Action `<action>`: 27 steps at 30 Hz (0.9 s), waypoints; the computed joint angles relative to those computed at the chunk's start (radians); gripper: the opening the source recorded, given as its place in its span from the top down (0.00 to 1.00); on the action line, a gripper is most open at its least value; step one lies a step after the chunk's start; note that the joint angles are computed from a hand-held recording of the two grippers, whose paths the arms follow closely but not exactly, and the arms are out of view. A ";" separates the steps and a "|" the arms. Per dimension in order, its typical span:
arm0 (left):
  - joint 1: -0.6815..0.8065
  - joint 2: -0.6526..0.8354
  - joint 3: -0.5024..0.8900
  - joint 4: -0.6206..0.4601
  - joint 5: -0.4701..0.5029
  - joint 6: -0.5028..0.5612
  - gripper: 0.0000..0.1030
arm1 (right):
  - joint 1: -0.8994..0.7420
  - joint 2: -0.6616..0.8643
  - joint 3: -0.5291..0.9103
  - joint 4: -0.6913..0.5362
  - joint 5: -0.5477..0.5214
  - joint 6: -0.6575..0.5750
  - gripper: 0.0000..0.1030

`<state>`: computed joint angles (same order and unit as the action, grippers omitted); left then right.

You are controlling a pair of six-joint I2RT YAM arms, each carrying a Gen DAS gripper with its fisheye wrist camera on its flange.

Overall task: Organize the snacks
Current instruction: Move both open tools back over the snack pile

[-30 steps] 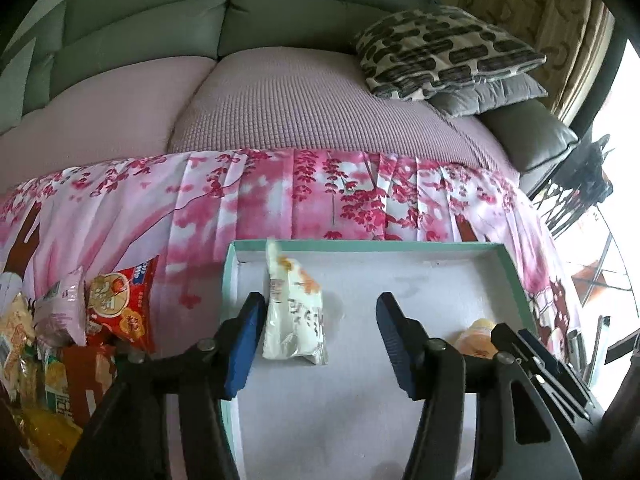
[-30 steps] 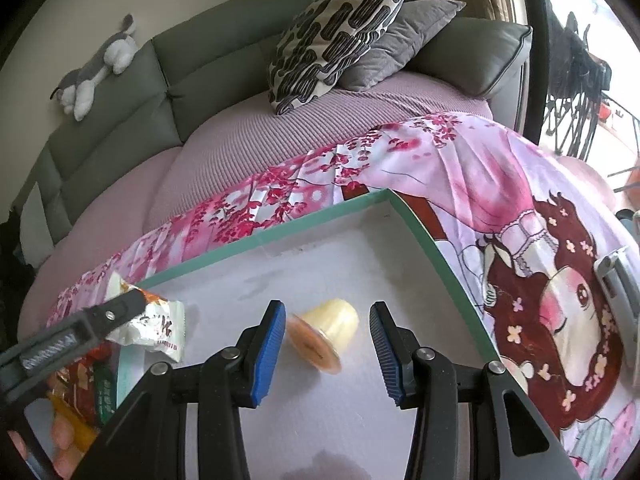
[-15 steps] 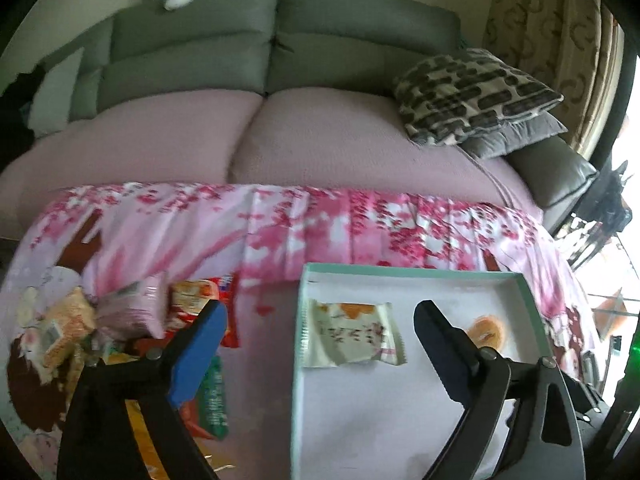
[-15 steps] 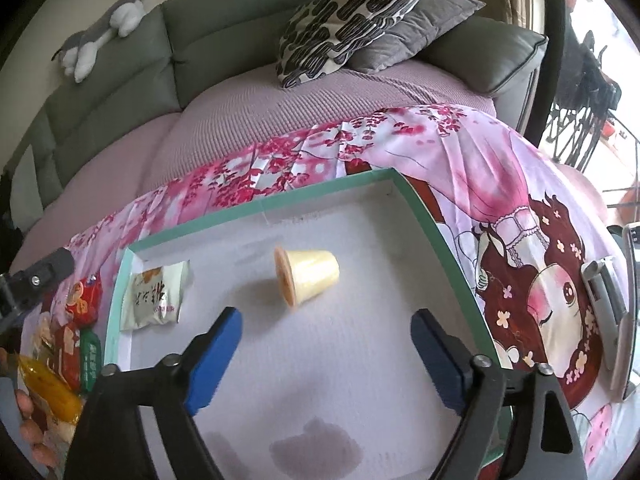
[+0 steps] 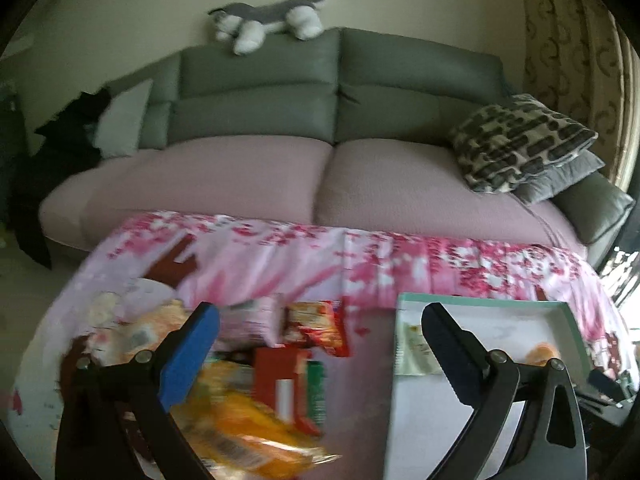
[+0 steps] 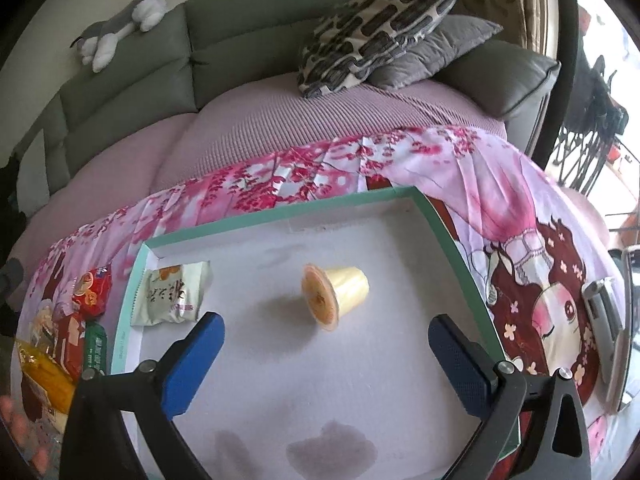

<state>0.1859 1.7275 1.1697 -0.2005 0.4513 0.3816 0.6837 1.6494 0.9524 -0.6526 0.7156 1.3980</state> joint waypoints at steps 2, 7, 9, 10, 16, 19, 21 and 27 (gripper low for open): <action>0.027 -0.007 0.006 0.005 -0.011 0.015 0.02 | 0.008 0.004 0.012 0.003 0.005 -0.006 0.00; 0.101 -0.022 0.006 0.017 -0.033 0.058 0.02 | 0.039 0.023 0.056 -0.007 0.051 -0.029 0.00; 0.125 -0.020 0.008 0.016 -0.055 0.083 0.02 | 0.050 0.036 0.080 -0.012 0.062 -0.048 0.00; 0.138 -0.017 0.010 0.018 -0.069 0.096 0.02 | 0.055 0.040 0.088 -0.006 0.067 -0.057 0.00; 0.199 0.027 0.030 0.037 -0.152 0.147 0.02 | 0.083 0.072 0.135 0.063 0.072 -0.136 0.00; 0.243 0.065 0.065 0.026 -0.162 0.148 0.02 | 0.093 0.099 0.166 0.101 0.050 -0.179 0.00; 0.275 0.102 0.112 -0.012 -0.148 0.141 0.02 | 0.094 0.119 0.179 0.137 0.025 -0.193 0.00; 0.348 0.190 0.226 -0.089 -0.126 0.122 0.02 | 0.113 0.184 0.240 0.230 -0.014 -0.270 0.00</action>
